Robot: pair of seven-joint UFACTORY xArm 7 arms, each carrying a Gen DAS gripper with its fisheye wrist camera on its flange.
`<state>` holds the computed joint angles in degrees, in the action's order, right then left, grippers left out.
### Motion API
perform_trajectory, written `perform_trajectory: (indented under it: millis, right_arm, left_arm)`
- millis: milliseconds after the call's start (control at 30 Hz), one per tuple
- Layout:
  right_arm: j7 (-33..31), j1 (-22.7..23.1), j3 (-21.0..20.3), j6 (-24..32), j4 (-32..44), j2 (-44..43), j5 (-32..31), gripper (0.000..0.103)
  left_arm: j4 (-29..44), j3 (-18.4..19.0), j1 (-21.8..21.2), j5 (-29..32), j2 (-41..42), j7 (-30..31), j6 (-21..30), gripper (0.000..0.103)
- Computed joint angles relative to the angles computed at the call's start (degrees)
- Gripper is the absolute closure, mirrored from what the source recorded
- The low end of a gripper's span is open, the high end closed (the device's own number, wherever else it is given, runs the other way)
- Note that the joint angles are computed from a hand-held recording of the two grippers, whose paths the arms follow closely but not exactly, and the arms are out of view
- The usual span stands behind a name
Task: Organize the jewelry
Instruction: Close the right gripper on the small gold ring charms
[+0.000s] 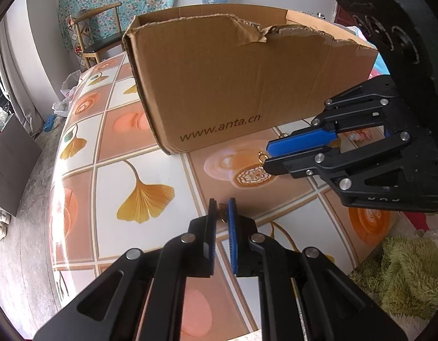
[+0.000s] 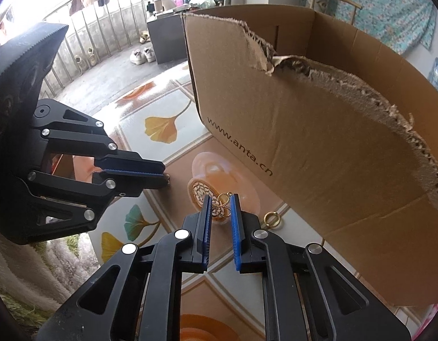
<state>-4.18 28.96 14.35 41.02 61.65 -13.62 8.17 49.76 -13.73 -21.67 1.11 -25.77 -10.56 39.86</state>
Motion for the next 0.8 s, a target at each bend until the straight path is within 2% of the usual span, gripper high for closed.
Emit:
perform_trajectory:
  millis: [100, 167, 800]
  right_arm:
    - [0.55, -0.05, 0.05, -0.04, -0.35, -0.75, -0.05, 0.092]
    - [0.91, -0.04, -0.05, 0.0, -0.55, -1.52, 0.21, 0.092]
    - [0.63, -0.09, -1.07, -0.37, -3.86, -6.67, 2.42, 0.092]
  left_arm:
    - [-0.02, -0.02, 0.02, 0.09, -0.07, -0.04, -0.07, 0.096]
    - [-0.19, 0.15, -0.12, -0.02, -0.42, 0.27, -0.32, 0.101]
    - [0.18, 1.3, -0.33, -2.84, -0.39, 2.06, 1.45, 0.101]
